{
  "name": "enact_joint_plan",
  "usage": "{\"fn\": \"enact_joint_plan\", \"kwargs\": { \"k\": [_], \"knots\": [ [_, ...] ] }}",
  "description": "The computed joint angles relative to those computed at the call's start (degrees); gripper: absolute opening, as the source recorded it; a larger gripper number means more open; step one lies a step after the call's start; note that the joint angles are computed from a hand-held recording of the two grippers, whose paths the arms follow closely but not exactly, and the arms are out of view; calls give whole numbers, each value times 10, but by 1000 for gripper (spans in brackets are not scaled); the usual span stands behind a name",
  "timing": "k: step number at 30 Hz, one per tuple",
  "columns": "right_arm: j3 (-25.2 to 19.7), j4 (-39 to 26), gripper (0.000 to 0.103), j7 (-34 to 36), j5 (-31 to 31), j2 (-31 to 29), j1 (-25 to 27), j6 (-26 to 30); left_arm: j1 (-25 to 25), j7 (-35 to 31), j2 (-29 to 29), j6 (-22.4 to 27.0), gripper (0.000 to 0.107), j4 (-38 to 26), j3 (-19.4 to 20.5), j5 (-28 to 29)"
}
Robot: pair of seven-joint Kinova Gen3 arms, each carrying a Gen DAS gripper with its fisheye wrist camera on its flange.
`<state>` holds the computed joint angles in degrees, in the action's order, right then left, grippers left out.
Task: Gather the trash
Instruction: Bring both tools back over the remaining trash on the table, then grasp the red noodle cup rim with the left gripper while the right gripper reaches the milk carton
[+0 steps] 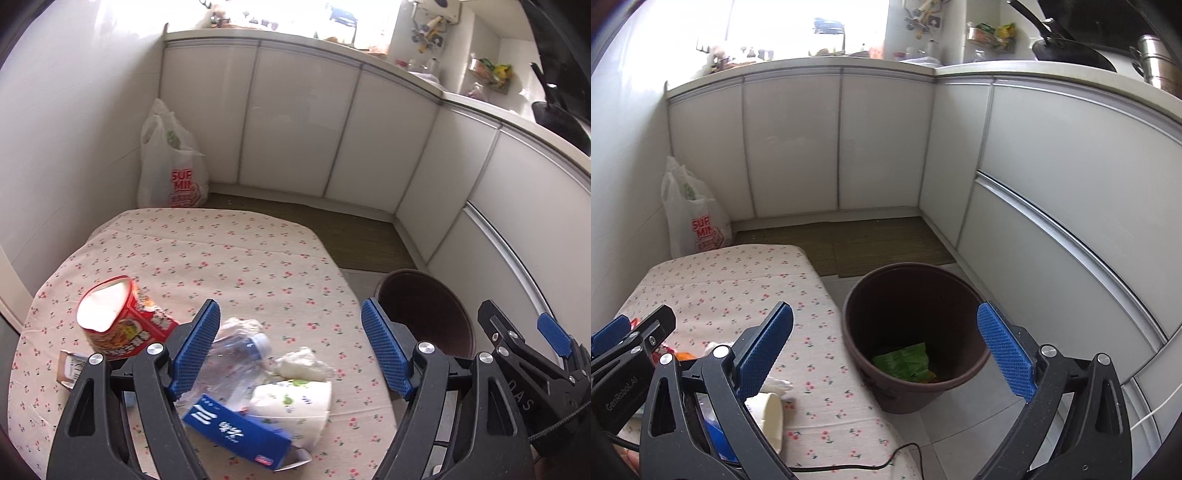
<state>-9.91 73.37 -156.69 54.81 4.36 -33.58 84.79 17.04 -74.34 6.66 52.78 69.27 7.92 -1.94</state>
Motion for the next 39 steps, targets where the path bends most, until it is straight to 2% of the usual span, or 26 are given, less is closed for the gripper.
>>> {"fn": "enact_joint_plan", "kwargs": {
  "k": [11,24,26,29,34,39],
  "knots": [
    [13,-67,96,41,-23,55,-41,-27,-53,-5,-24,0,77,37,-24,10],
    [60,-147,96,90,-53,120,-102,-46,-116,-37,-25,6,77,48,-47,21],
    [65,-158,96,101,-64,129,-105,-48,-125,-54,-19,14,83,43,-50,25],
    [73,-180,96,124,-82,144,-109,-45,-133,-83,-6,28,86,33,-51,20],
    [89,-216,96,155,-110,171,-117,-40,-155,-170,31,78,90,-7,-48,49],
    [107,-233,96,155,-120,184,-125,-39,-161,-251,69,116,94,-43,-42,55]
  ]
}}
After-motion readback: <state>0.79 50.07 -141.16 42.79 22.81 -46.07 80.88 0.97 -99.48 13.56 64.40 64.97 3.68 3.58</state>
